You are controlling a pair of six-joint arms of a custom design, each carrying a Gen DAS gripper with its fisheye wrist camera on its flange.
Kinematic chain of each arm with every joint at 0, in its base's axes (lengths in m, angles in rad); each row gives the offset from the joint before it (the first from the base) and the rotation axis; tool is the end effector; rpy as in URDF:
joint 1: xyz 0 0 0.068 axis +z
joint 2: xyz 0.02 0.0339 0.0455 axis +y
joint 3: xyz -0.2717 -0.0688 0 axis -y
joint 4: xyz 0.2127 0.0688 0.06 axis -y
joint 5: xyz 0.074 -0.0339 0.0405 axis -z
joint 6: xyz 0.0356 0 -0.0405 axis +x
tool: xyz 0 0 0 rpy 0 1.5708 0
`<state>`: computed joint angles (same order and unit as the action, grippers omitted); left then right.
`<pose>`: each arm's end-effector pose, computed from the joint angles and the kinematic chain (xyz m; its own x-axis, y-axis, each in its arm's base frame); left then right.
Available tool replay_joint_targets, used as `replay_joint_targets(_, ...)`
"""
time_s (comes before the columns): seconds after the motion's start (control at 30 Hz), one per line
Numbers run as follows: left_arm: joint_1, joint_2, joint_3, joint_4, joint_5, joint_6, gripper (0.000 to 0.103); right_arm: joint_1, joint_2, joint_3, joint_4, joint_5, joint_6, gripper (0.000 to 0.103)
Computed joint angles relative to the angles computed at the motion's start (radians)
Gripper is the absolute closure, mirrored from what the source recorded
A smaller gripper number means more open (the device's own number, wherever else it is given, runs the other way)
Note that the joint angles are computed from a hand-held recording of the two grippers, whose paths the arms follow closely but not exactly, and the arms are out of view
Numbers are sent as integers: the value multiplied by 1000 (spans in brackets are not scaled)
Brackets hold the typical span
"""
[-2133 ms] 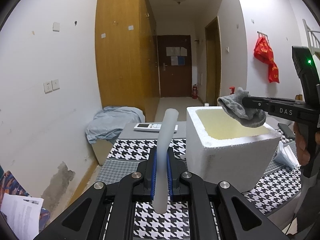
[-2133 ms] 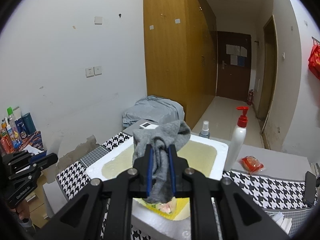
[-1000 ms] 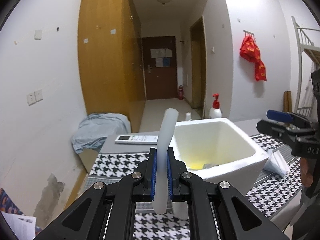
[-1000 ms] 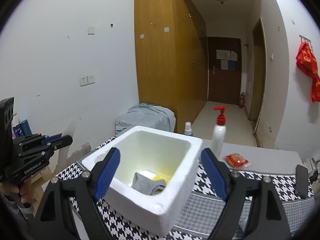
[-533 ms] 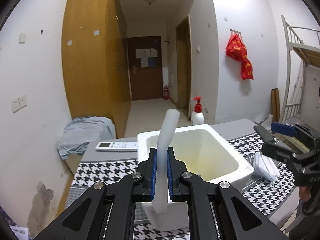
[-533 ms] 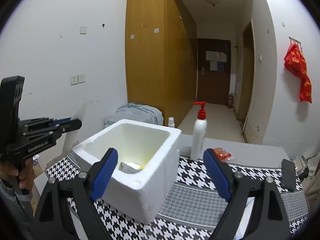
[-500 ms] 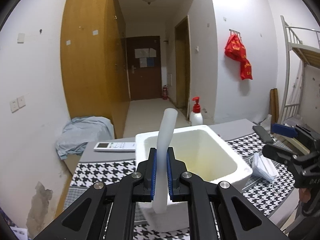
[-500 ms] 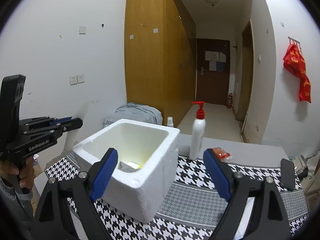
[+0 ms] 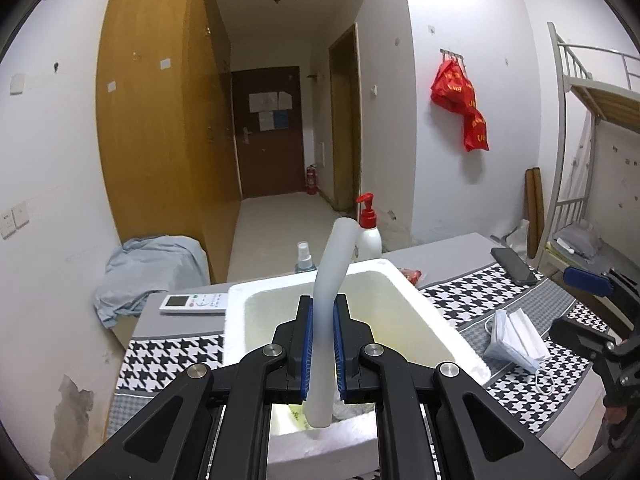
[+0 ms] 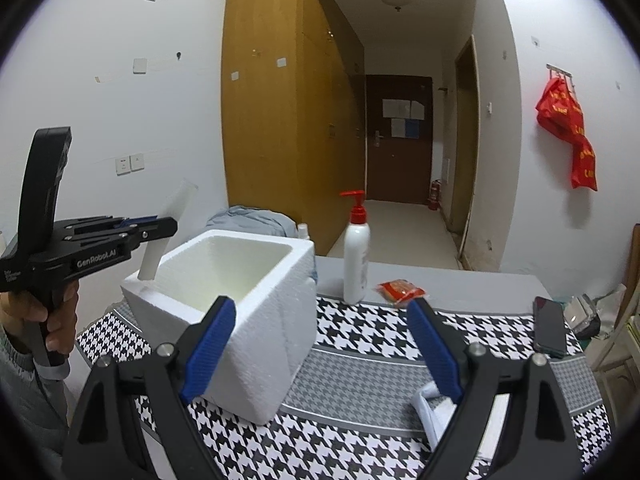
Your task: Organize soft objects
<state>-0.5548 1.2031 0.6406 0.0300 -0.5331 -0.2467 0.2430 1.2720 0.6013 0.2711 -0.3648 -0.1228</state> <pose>0.2003 -0.1028 0.2512 -0.4384 0.0242 -0.8985 -0.0263 0.9989 0.0398 0.2326 0.0707 0.2462 -0.3082 -0.1943 -0.9313 -0.5859 0.8100 0.0249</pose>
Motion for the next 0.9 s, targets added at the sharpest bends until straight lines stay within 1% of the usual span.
replay_joint_targets(0.13,18,47,23,12,28,0,93,-16,-9,-12,0,-2,1,13)
replay_joint_targets(0.43,58,138,70,30,61,7,93,-67,-15,-33,2,-13,4,13)
replay_joint_targets(0.57,71,165,87,32,67,5,85,-92,-21,-42,2,-21,2,13)
replay_joint_targets(0.6,68,169,88,33,60,3,79,-98,-21,-43,2,-22,1,13)
replay_joint_targets(0.63,62,173,90,34,47,4,68,-105,-21,-45,3,-25,0,13)
replay_joint_targets(0.67,55,176,89,41,33,4,61,-109,-20,-44,4,-26,1,13)
replay_joint_targets(0.7,47,176,85,50,15,4,47,-116,-18,-45,4,-31,2,13)
replay_joint_targets(0.73,43,173,83,53,7,3,37,-119,-16,-45,6,-33,1,13)
replay_joint_targets(0.77,40,169,78,58,3,3,33,-120,-13,-44,8,-31,3,13)
replay_joint_targets(0.8,38,164,75,59,4,3,27,-123,-12,-44,9,-33,4,13)
replay_joint_targets(0.87,34,154,65,65,0,-6,25,-129,-11,-45,11,-40,5,13)
replay_joint_targets(0.9,27,149,64,58,-8,-16,20,-133,-11,-46,13,-44,6,13)
